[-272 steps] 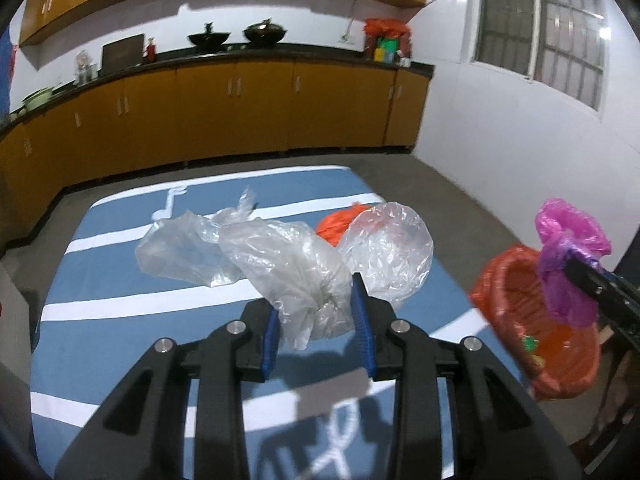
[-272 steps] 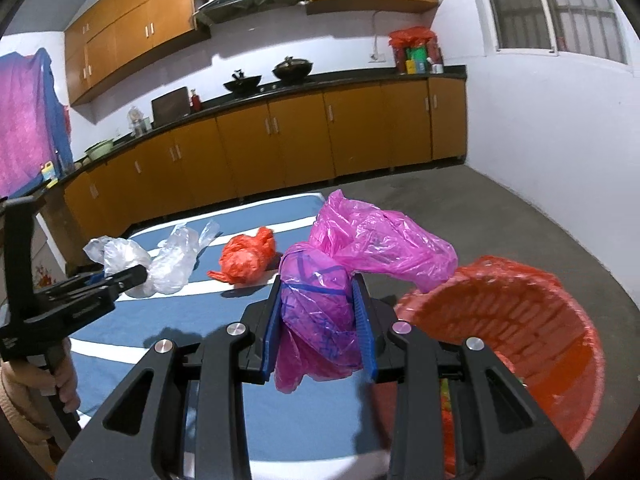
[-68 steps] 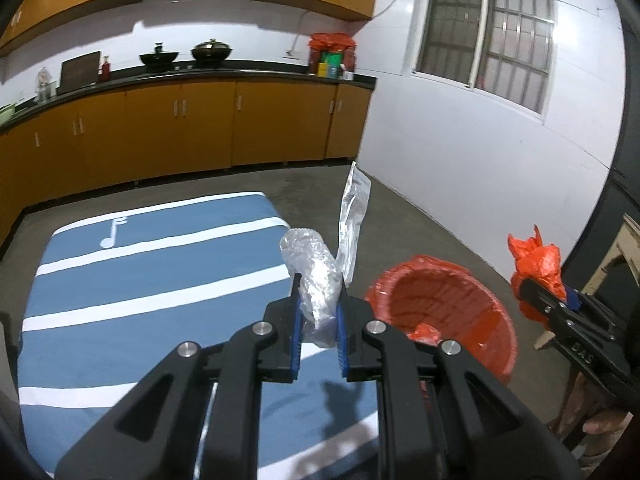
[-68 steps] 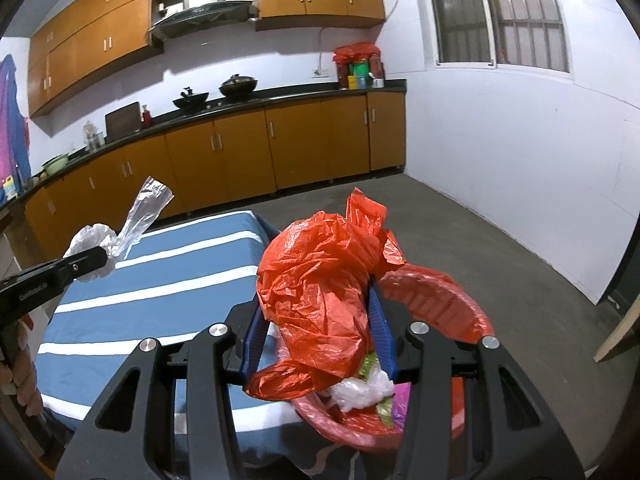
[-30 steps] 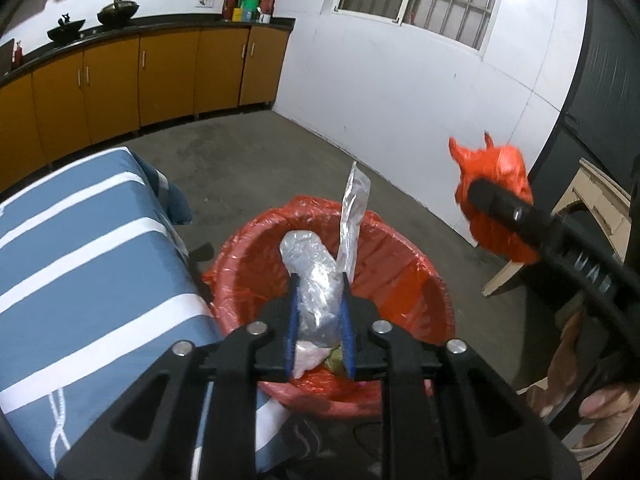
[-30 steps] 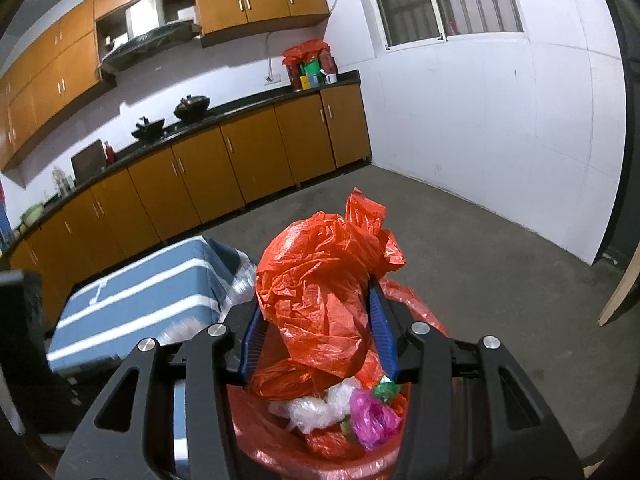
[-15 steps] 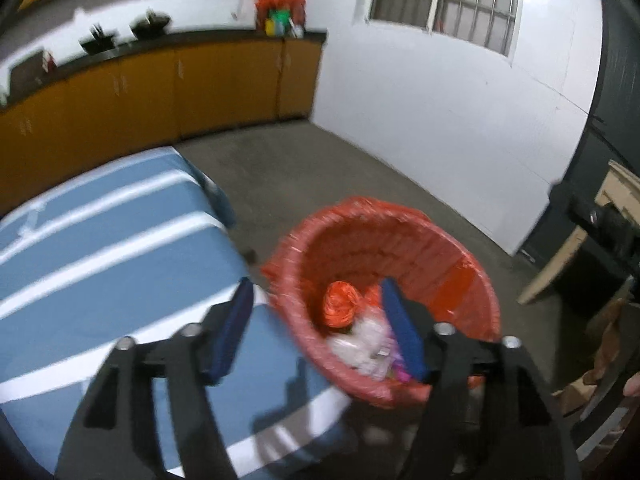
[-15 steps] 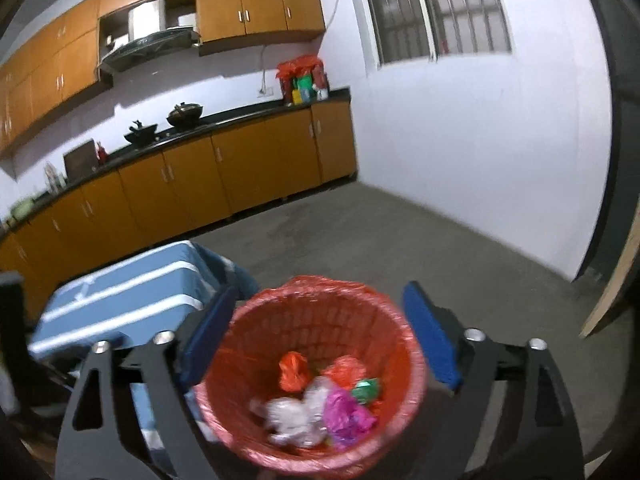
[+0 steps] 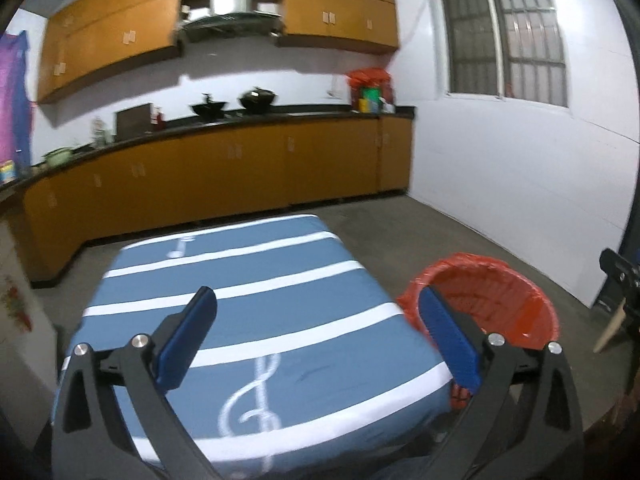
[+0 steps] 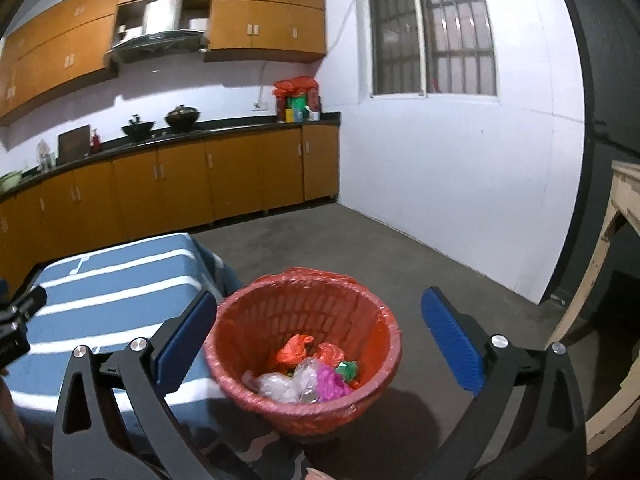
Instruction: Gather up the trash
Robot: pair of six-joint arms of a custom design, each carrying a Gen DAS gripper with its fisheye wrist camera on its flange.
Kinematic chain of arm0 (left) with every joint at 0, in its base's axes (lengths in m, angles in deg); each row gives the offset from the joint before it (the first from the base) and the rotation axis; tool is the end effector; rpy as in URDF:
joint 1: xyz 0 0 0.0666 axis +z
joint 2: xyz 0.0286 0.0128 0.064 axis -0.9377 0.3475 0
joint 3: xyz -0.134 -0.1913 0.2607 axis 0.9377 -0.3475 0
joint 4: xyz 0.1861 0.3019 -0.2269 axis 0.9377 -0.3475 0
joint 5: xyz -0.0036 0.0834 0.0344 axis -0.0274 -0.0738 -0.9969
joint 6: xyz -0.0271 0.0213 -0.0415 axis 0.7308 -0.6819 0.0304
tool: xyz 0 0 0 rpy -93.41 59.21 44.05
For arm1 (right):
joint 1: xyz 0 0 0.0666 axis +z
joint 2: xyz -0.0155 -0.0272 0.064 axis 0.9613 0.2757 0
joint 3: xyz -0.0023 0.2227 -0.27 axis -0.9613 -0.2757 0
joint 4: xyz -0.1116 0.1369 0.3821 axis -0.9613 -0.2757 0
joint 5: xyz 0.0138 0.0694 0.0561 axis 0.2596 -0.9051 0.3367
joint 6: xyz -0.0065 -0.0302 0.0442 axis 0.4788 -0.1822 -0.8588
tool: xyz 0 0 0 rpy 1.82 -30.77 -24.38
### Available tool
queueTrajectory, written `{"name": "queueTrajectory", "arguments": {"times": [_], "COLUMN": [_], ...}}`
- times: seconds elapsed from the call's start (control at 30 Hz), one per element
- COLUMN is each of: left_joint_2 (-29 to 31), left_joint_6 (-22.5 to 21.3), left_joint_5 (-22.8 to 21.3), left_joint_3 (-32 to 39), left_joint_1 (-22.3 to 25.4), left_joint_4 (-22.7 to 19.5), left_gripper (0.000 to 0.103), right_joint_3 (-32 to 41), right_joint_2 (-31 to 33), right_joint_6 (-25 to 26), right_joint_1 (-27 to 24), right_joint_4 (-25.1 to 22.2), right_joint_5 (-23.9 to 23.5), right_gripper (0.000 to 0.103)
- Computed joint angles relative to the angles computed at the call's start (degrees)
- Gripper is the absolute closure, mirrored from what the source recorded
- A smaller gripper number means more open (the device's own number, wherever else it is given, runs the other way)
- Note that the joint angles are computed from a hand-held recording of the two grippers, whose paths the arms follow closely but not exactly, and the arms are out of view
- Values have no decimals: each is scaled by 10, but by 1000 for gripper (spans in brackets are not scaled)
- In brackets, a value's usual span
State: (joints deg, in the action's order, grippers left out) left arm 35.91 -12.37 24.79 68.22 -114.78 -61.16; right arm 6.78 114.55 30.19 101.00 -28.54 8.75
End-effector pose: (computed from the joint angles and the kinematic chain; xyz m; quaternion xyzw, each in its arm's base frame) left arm 0.3630 -0.3310 0.4131 -0.0078 0.8383 0.0187 0.5448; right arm 0.3401 0.1512 0.4294 0.0677 0.8267 -0.0416 0.5570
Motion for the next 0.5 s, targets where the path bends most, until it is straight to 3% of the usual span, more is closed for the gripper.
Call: {"name": "queueTrajectory", "arguments": {"times": [0.3,0.5], "left_joint_2": [-80,-105], "left_joint_6": [71,108], "left_joint_5": [-96,-125], "left_joint_3": [-54,-72], "left_joint_1": [-46,-68], "left_joint_4": [-64,-98], "left_gripper": [4,4], "right_joint_3": [-11,-18], "right_joint_2": [-20,-31], "right_joint_6": [3,-5], "right_joint_1": [59,89], "right_joint_4": [-5,-15], "right_joint_5": [-4,10], "right_gripper": [2,2]}}
